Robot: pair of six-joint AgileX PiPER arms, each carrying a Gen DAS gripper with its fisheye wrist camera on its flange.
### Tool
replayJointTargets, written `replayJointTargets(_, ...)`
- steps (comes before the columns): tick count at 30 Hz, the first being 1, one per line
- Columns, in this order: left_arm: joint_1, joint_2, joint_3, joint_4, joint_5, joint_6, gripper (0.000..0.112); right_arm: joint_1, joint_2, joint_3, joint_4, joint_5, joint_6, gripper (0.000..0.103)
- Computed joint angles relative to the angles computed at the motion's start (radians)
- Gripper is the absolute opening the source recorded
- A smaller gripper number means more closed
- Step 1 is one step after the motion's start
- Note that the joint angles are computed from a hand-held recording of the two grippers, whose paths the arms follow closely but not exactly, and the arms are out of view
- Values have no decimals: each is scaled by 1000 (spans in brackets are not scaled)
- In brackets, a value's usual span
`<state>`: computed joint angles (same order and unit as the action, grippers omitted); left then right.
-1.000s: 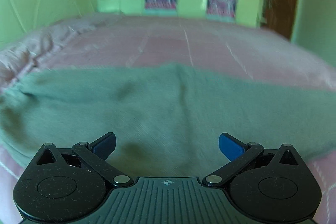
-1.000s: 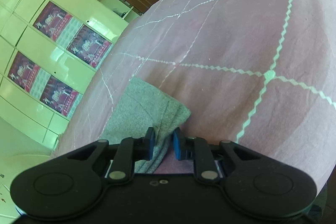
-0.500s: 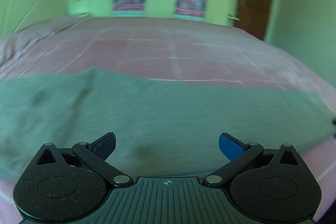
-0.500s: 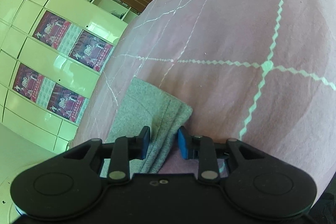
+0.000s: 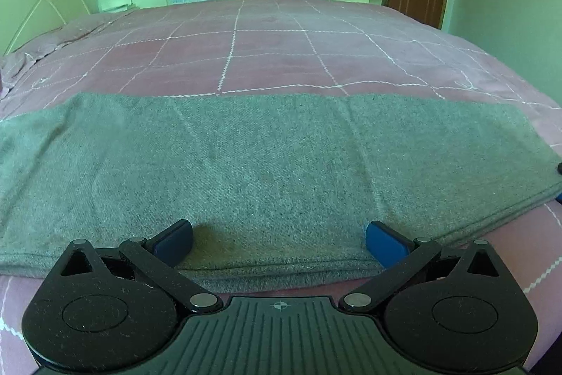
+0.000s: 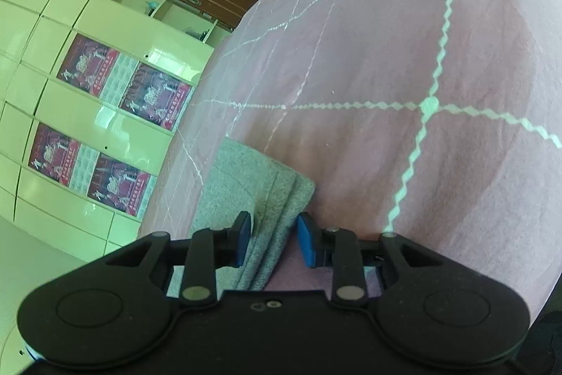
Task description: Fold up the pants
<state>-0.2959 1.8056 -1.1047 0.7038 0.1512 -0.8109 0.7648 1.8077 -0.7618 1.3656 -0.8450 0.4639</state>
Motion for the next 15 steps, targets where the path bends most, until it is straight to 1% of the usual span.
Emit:
replayJointTargets(1,-4,2,0,11,1,-15,103,-3,4,-2,1,3,-6,22)
replayJointTargets(3,-14,3,2,81,11,-83,103,-22,9,-8,-14,35,-24,21)
replayJointTargets(4,-20,6,2,123,14,-127,103,-28,5,-13,2,42,-49,19)
replayJointTargets(5,-30,-4,12,158,21,-169,103,-22,2,-16,23,24,-64,19)
replayJointTargets(6,-36,-6,6,154,31,-171,103,-11,4,-25,60,-3,-91,21)
replayJointTargets(7,-36,-10,3,121,35,-141,103,-13,7,-32,72,-1,-115,21)
replayJointTargets(8,-28,-2,-7,112,30,-134,103,-30,8,-40,68,37,-144,21)
replayJointTargets(9,-26,6,-9,142,22,-166,103,-51,4,-41,43,77,-156,21)
replayJointTargets(10,-22,12,-4,163,14,-181,103,-61,-5,-38,33,94,-160,21)
replayJointTargets(11,-21,19,-8,144,12,-156,103,-66,-11,-34,21,98,-146,22)
replayJointTargets(12,-16,23,-13,86,9,-92,103,-76,-19,-35,15,112,-151,23)
replayJointTargets(13,-10,30,-25,23,10,-23,103,-87,-23,-42,28,135,-196,17)
replayJointTargets(14,-10,32,-30,-3,13,6,103,-93,-30,-56,67,150,-269,11)
replayJointTargets(15,-9,31,-32,-23,13,26,103,-81,-39,-72,103,135,-328,10)
